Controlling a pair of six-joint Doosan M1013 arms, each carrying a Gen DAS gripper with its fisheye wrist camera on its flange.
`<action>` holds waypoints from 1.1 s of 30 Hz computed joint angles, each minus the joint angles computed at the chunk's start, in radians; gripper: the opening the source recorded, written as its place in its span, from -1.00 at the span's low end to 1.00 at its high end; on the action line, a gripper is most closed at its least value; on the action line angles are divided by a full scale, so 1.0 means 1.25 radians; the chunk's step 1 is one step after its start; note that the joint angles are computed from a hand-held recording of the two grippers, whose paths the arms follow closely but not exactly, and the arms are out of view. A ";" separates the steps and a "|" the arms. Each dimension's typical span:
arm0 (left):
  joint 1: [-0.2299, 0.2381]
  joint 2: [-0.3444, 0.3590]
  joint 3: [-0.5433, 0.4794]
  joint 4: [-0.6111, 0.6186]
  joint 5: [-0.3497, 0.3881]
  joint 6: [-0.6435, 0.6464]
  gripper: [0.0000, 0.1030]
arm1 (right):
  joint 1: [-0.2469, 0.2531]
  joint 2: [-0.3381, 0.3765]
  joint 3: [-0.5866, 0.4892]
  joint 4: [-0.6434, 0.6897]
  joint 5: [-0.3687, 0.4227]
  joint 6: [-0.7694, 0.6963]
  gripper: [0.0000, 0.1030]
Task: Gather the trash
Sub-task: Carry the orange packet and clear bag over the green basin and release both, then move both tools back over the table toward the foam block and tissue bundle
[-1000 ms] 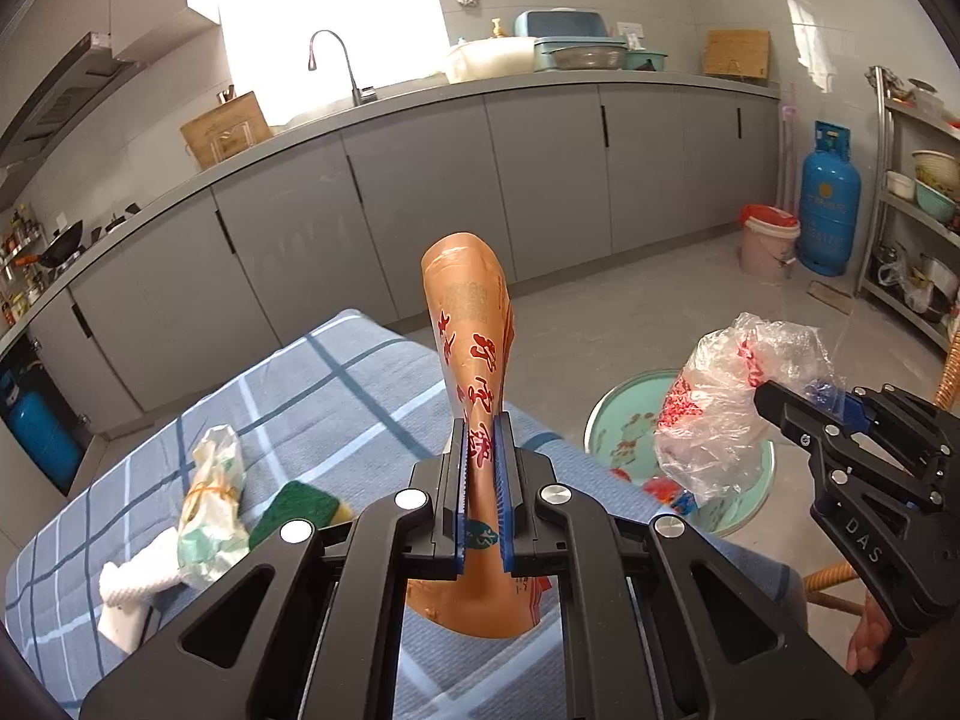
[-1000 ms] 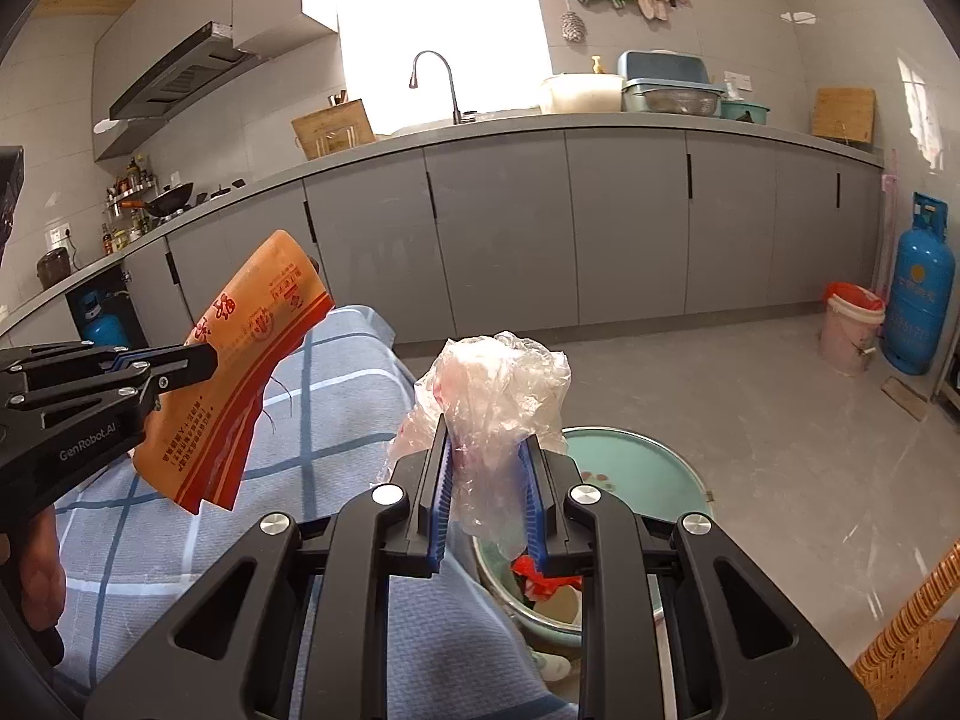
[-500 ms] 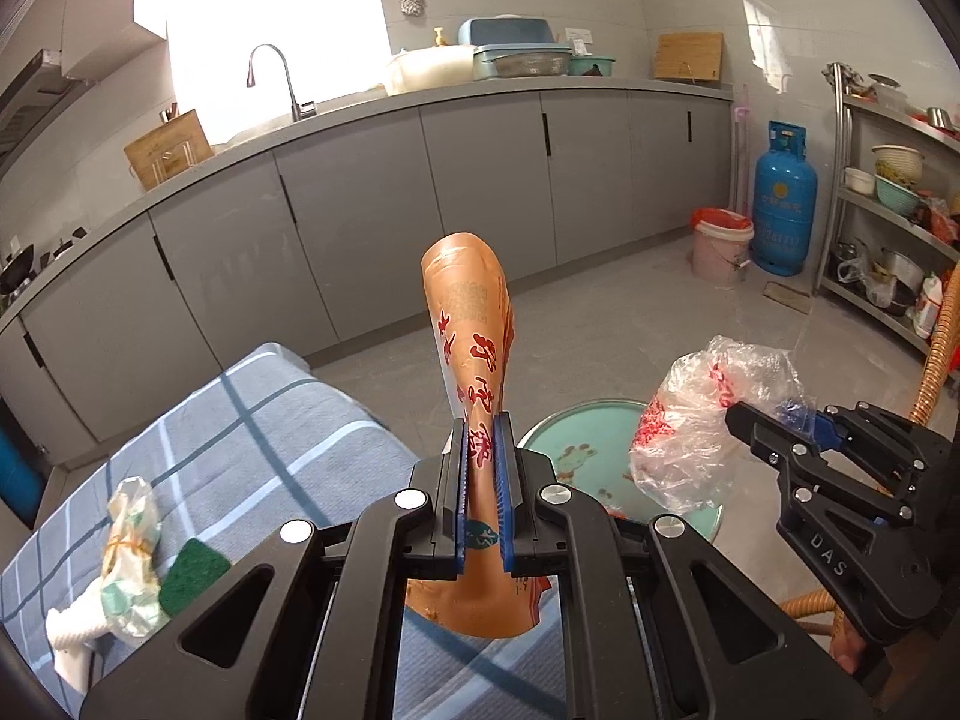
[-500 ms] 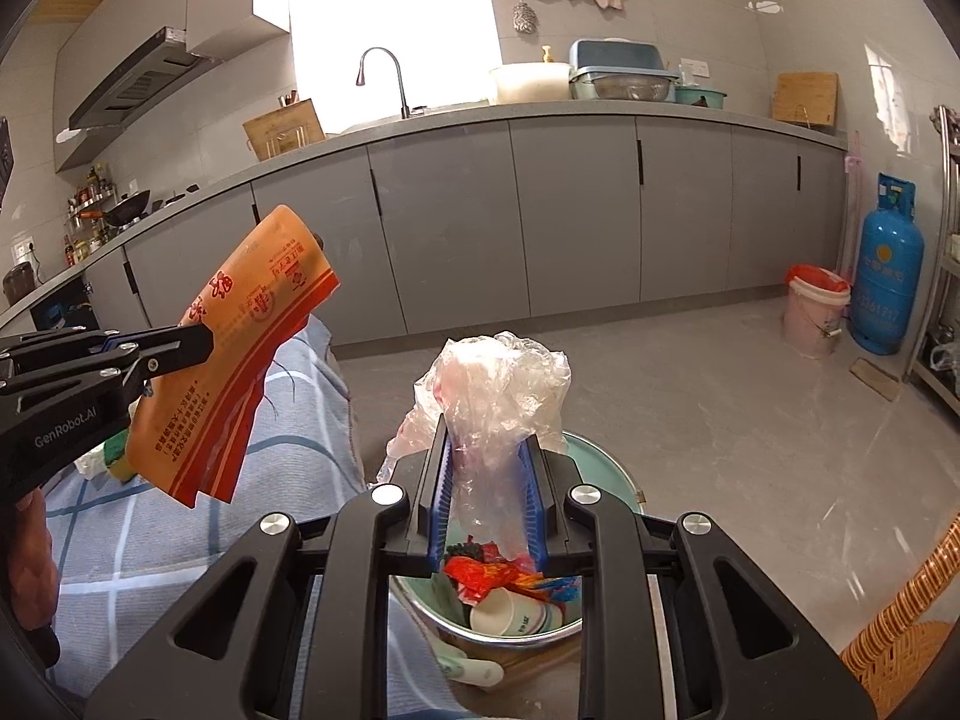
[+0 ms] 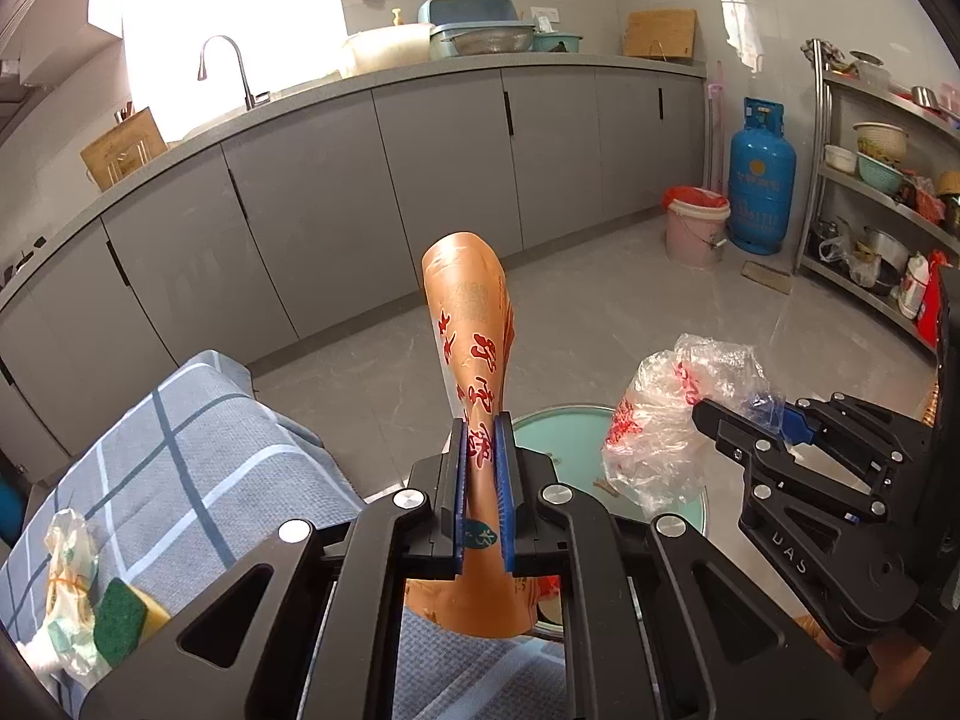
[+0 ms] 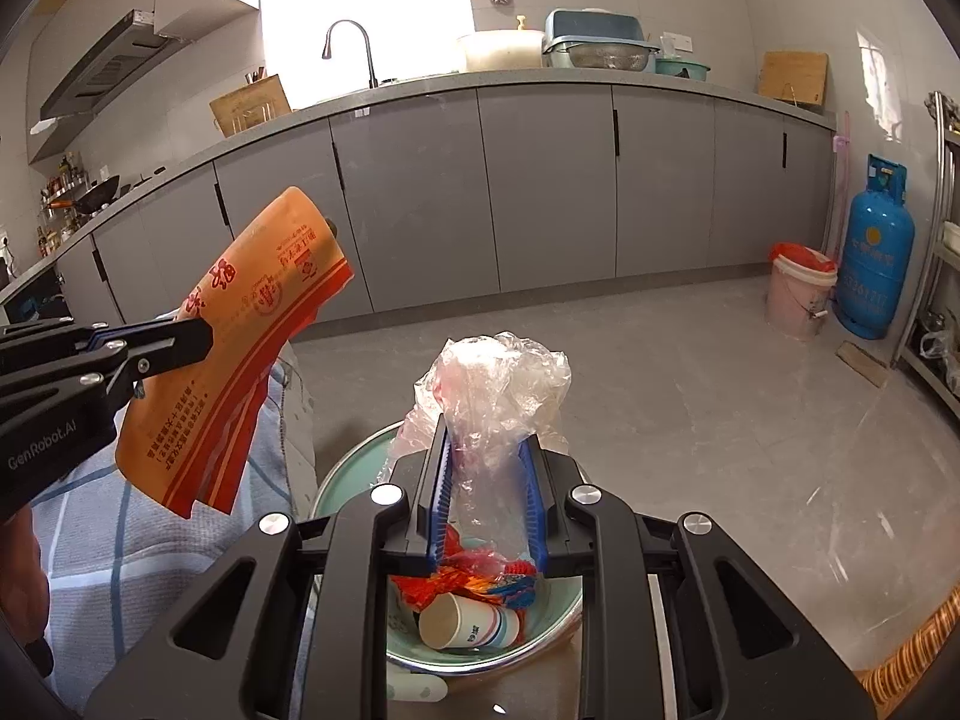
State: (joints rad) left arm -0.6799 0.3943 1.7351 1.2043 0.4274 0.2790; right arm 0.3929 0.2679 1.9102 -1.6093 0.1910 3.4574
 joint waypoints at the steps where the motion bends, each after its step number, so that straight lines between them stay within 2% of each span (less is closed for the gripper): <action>1: 0.001 0.005 -0.003 -0.007 -0.001 0.007 -0.80 | -0.003 0.004 -0.002 -0.002 -0.003 -0.001 -0.56; 3: 0.003 0.014 -0.009 -0.021 -0.008 0.025 -0.76 | -0.007 0.011 -0.005 -0.021 -0.007 0.010 -0.54; 5: 0.002 0.020 -0.011 -0.012 0.003 0.021 -0.20 | -0.015 0.021 -0.006 -0.112 -0.024 0.096 -0.32; 6: 0.002 0.021 -0.009 0.008 0.011 -0.001 0.41 | -0.014 0.024 -0.006 -0.129 -0.016 0.113 -0.18; 7: -0.002 0.021 -0.003 0.065 0.030 -0.064 0.52 | -0.013 0.029 -0.006 -0.150 0.001 0.137 0.05; 8: -0.002 0.021 0.002 0.091 0.038 -0.092 0.52 | -0.014 0.032 -0.005 -0.144 0.004 0.136 0.06; 10: 0.001 0.021 0.003 0.072 0.039 -0.069 0.52 | -0.016 0.035 -0.002 -0.115 0.012 0.120 0.06; 16: 0.006 0.019 0.008 0.067 0.065 -0.084 0.53 | -0.014 0.030 0.010 -0.096 0.024 0.125 0.17; 20: 0.008 0.015 0.014 0.050 0.070 -0.080 0.54 | -0.009 0.024 0.011 -0.047 0.024 0.086 0.20; 23: 0.006 0.009 0.024 0.049 0.072 -0.089 0.55 | -0.002 0.019 0.012 -0.037 0.023 0.078 0.21; 25: 0.007 0.002 0.031 0.049 0.074 -0.099 0.63 | 0.004 0.015 0.012 -0.028 0.022 0.067 0.22; 33: 0.013 -0.026 0.060 0.059 0.082 -0.147 0.69 | 0.028 0.000 0.007 -0.006 0.026 0.036 0.27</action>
State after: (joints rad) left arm -0.6636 0.3614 1.8105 1.2784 0.5297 0.0950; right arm 0.4274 0.2683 1.9185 -1.6174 0.2241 3.5027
